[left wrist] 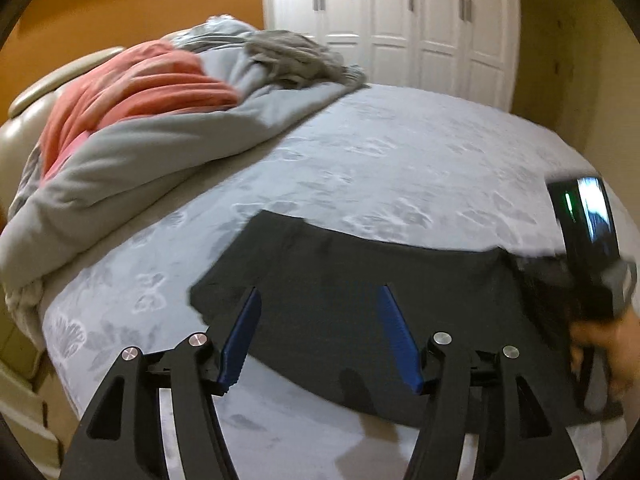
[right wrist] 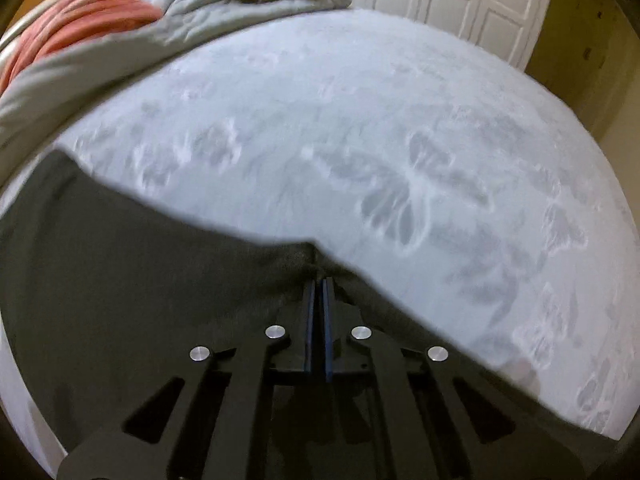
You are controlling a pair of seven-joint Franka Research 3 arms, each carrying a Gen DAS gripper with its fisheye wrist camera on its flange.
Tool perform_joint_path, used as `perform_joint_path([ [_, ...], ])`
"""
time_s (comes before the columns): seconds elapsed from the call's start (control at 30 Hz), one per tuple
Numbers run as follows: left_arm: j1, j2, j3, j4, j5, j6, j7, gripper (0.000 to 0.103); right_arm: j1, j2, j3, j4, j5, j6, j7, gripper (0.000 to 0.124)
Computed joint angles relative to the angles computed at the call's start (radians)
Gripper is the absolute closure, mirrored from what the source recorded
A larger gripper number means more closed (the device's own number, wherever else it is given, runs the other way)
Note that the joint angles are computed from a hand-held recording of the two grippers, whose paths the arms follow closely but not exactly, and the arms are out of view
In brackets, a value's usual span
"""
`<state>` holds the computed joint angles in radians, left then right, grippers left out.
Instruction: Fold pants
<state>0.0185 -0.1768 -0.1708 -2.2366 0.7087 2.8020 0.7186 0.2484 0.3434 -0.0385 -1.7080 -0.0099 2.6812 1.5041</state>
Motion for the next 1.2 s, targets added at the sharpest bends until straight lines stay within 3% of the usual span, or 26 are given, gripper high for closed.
perform_joint_path([
  [0.07, -0.014, 0.027, -0.015, 0.023, 0.009, -0.014, 0.017, 0.044, 0.005, 0.028, -0.019, 0.026, -0.015, 0.021, 0.026, 0.124],
  [0.1, -0.023, 0.036, -0.02, 0.033, 0.013, -0.021, 0.022, 0.044, 0.011, 0.064, -0.032, 0.073, -0.034, -0.032, 0.04, 0.124],
  [0.23, -0.066, 0.084, -0.029, 0.069, 0.022, -0.041, 0.042, 0.044, -0.033, 0.049, 0.0, 0.072, 0.036, -0.053, 0.001, 0.124],
  [0.33, -0.093, 0.105, -0.032, 0.077, 0.039, -0.036, 0.055, 0.044, -0.104, -0.094, 0.032, -0.066, 0.171, 0.015, -0.068, 0.122],
  [0.47, -0.118, 0.105, -0.04, 0.065, -0.025, -0.021, 0.127, 0.044, -0.163, -0.342, -0.013, -0.311, 0.199, 0.077, -0.117, 0.119],
  [0.53, -0.118, 0.098, -0.07, 0.036, -0.302, 0.027, 0.381, 0.044, -0.209, -0.438, -0.035, -0.407, 0.148, 0.09, -0.076, 0.097],
  [0.57, -0.171, 0.096, -0.035, 0.021, -0.477, 0.048, 0.545, 0.044, -0.245, -0.491, -0.04, -0.461, 0.101, 0.1, -0.035, 0.075],
  [0.6, -0.258, 0.102, 0.02, 0.02, -0.653, 0.044, 0.705, 0.044, -0.316, -0.546, -0.028, -0.519, 0.011, 0.125, 0.045, 0.065],
  [0.67, -0.36, 0.1, 0.079, 0.032, -0.94, -0.011, 0.968, 0.044, -0.49, -0.639, 0.024, -0.614, -0.18, 0.165, 0.204, 0.065],
  [0.7, -0.363, 0.093, 0.066, 0.019, -0.982, 0.002, 1.008, 0.044, -0.578, -0.688, 0.031, -0.662, -0.293, 0.172, 0.296, 0.065],
  [0.77, -0.29, 0.08, -0.027, -0.021, -0.855, 0.074, 0.921, 0.042, -0.709, -0.748, 0.021, -0.718, -0.354, 0.165, 0.369, 0.064],
  [0.83, -0.27, 0.08, -0.052, -0.034, -0.712, 0.098, 0.821, 0.033, -0.751, -0.764, -0.039, -0.738, -0.294, 0.157, 0.368, 0.064],
  [0.87, -0.259, 0.084, -0.066, -0.036, -0.634, 0.105, 0.76, 0.033, -0.756, -0.765, -0.094, -0.75, -0.237, 0.162, 0.352, 0.064],
  [0.97, -0.265, 0.096, -0.061, -0.03, -0.573, 0.1, 0.717, 0.031, -0.753, -0.729, -0.184, -0.754, -0.126, 0.155, 0.234, 0.064],
  [1.07, -0.262, 0.119, -0.061, -0.015, -0.517, 0.107, 0.653, 0.028, -0.708, -0.679, -0.238, -0.744, -0.013, 0.148, 0.083, 0.064],
  [1.2, -0.25, 0.138, -0.059, -0.004, -0.425, 0.122, 0.557, 0.027, -0.674, -0.594, -0.254, -0.697, 0.151, 0.142, 0.01, 0.064],
])
